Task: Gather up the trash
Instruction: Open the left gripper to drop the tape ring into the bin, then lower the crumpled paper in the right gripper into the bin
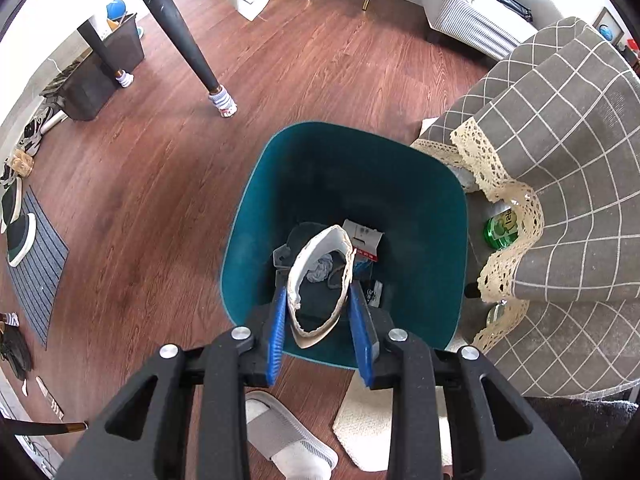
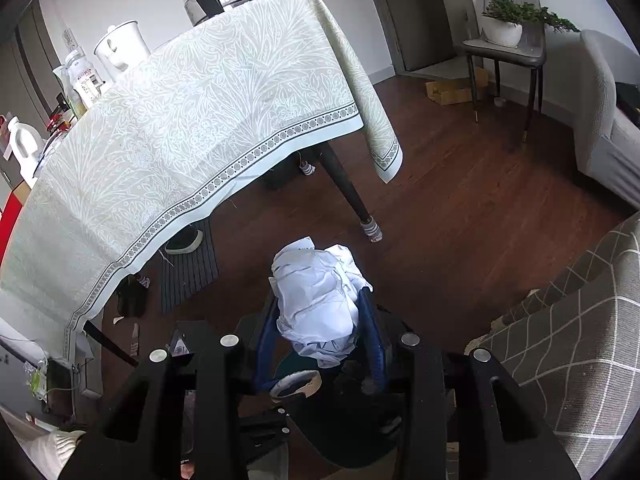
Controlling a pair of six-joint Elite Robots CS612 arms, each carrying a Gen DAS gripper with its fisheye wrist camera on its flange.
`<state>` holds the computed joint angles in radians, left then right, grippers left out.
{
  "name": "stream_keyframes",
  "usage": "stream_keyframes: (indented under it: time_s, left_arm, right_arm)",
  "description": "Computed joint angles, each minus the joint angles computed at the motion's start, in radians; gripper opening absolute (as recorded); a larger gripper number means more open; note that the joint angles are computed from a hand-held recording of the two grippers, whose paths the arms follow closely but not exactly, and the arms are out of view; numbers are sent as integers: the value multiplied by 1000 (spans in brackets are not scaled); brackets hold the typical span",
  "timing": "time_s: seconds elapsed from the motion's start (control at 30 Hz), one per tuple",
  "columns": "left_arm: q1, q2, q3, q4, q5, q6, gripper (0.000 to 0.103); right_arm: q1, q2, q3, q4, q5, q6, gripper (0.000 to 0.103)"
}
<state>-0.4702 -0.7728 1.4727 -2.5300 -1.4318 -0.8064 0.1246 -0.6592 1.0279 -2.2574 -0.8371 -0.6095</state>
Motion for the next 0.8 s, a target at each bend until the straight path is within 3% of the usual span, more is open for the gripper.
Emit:
stream_keyframes:
  time_s: [0.37,0.5,0.8]
  left_arm:
    - [8,-5,19,0,-35,2,34]
    - [11,-9,30,-8,-44,5,40]
    - [12,-37,77,-67,5,-21,42]
  right_arm:
    - [15,11,-12,13,-15,-4,39]
    - [22,14,-15,16,-20,-5,39]
    - [36,28,-30,18,-55,11,39]
